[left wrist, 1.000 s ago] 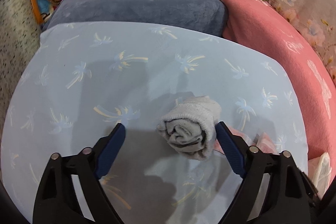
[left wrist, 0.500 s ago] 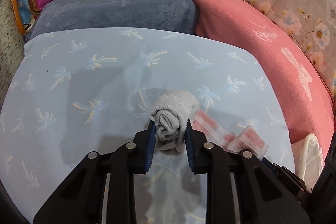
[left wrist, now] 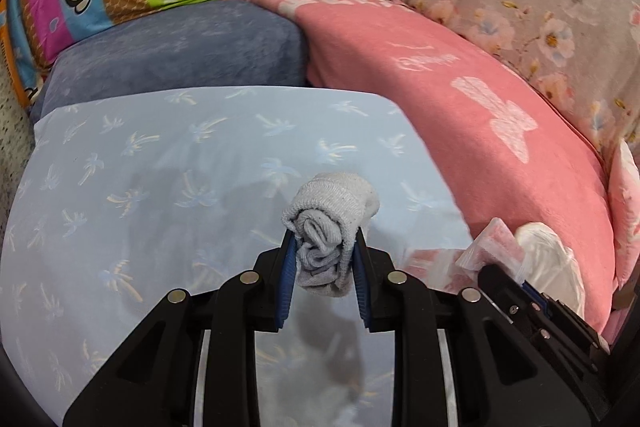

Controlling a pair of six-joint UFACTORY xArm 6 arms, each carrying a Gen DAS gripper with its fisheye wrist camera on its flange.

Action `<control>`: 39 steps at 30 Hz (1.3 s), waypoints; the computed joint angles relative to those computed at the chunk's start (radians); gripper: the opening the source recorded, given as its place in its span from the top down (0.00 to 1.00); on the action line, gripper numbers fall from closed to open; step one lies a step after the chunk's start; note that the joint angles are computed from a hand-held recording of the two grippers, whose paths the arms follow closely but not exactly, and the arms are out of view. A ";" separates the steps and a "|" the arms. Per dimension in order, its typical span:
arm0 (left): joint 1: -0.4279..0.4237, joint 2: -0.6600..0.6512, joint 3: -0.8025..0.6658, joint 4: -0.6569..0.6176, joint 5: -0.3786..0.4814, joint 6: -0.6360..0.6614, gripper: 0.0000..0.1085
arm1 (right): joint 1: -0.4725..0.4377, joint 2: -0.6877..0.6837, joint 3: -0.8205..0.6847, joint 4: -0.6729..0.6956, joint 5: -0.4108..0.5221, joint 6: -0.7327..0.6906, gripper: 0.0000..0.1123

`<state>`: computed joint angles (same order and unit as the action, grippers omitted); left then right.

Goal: Collect trash
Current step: 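Carry the sock and pink strip over the bin and open both grippers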

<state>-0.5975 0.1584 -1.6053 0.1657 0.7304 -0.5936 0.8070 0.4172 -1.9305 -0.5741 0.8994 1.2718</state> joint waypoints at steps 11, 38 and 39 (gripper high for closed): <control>-0.155 0.072 -0.160 0.063 0.054 0.005 0.77 | 0.001 -0.381 0.400 -0.191 0.023 0.208 0.90; -0.365 0.475 -0.815 0.058 0.315 0.146 0.62 | -0.001 -0.861 0.840 -0.290 0.163 0.406 0.90; -0.367 0.482 -0.828 0.067 0.317 0.140 0.56 | -0.002 -0.863 0.842 -0.290 0.163 0.406 0.90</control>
<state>-0.9648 0.6405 -2.4331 0.2328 1.0469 -0.4533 0.8051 -0.4456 -1.0884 -0.8640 1.0620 1.6776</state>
